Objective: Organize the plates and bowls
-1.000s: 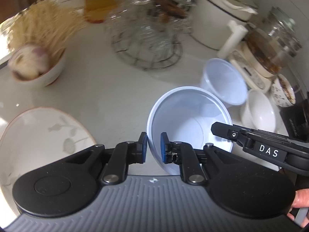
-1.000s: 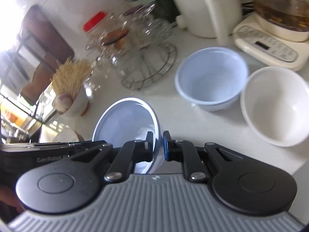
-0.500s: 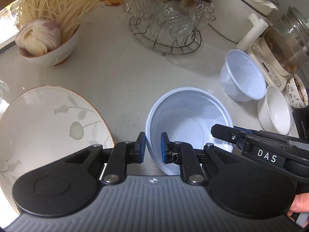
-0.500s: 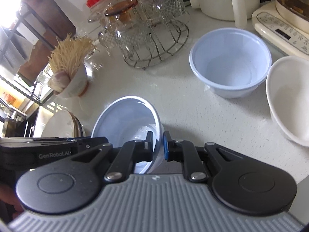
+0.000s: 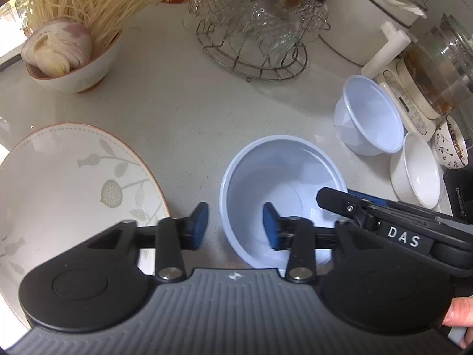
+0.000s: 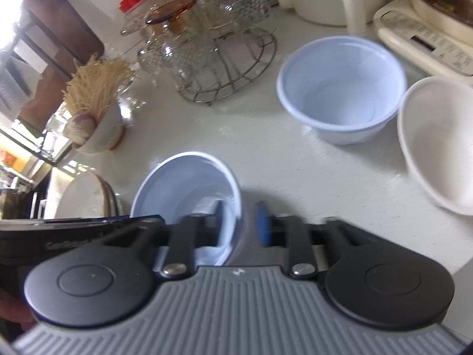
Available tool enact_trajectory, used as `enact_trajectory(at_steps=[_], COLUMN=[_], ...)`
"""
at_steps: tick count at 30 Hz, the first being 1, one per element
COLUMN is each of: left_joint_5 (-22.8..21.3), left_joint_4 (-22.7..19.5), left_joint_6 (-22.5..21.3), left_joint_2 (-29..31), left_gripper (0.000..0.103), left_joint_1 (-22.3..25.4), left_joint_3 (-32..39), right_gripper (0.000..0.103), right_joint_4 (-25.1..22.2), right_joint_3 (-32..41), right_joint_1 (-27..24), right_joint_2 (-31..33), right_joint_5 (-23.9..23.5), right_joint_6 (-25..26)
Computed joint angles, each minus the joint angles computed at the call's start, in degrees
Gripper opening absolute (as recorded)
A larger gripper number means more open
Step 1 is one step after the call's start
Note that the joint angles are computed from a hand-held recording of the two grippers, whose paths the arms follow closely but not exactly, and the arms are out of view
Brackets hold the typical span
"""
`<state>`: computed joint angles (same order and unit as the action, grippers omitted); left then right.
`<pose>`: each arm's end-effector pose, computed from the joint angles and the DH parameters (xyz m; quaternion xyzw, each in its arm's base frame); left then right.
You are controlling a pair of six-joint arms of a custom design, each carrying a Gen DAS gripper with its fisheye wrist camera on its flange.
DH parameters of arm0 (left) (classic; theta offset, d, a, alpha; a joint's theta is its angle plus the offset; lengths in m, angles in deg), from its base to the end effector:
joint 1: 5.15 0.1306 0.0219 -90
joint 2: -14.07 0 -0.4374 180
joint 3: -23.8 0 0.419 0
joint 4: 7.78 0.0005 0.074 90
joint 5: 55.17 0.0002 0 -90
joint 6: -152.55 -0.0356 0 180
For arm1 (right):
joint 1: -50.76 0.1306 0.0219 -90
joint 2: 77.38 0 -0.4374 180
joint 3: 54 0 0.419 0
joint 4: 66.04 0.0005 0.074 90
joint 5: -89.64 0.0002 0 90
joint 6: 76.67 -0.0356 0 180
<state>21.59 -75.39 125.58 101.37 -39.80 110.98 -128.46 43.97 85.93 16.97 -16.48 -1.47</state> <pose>0.3838 -0.2560 0.4660 -0.2605 0.9394 -0.0700 0.2114 0.4271 0.3124 0.5005 -0.2057 0.9320 0.2349 0.1843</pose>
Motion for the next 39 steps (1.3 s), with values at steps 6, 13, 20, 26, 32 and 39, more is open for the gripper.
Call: enact_trajectory(at_steps=[6, 13, 20, 26, 32, 39], left_joint_5=[-1.8, -6.7, -10.6, -11.5, -11.3, -11.3], left_joint_4=[-0.6, -2.0, -2.7, -2.1, -0.9, 2.5], left_joint_6=[0.7, -0.4, -2.7, -6.0, -8.5, -11.3], left_joint_2=[-0.5, -1.5, -2.8, -4.8, -6.8, -8.6], left_gripper=[0.051, 0.051, 0.051, 0.051, 0.051, 0.051], left_joint_1=[-1.0, -2.5, -4.1, -5.6, -7.6, -9.7], left_joint_3=[1.3, 4.4, 8.1, 9.7, 9.8, 8.1], right_gripper=[0.045, 0.045, 0.045, 0.045, 0.045, 0.045], right_joint_4=[1.1, 3.8, 4.7, 4.0, 3.4, 2.9], right_joint_3=[-0.1, 0.6, 2.1, 3.1, 2.7, 1.2], right_joint_1=[-0.5, -0.5, -0.2, 1.1, 2.8, 5.5], right_joint_2=[-1.1, -3.2, -5.7, -8.1, -11.0, -14.0], right_joint_5=[0.9, 2.9, 4.9, 8.3, 12.3, 18.2], right_joint_6=[0.3, 1.0, 0.3, -2.1, -4.8, -8.9])
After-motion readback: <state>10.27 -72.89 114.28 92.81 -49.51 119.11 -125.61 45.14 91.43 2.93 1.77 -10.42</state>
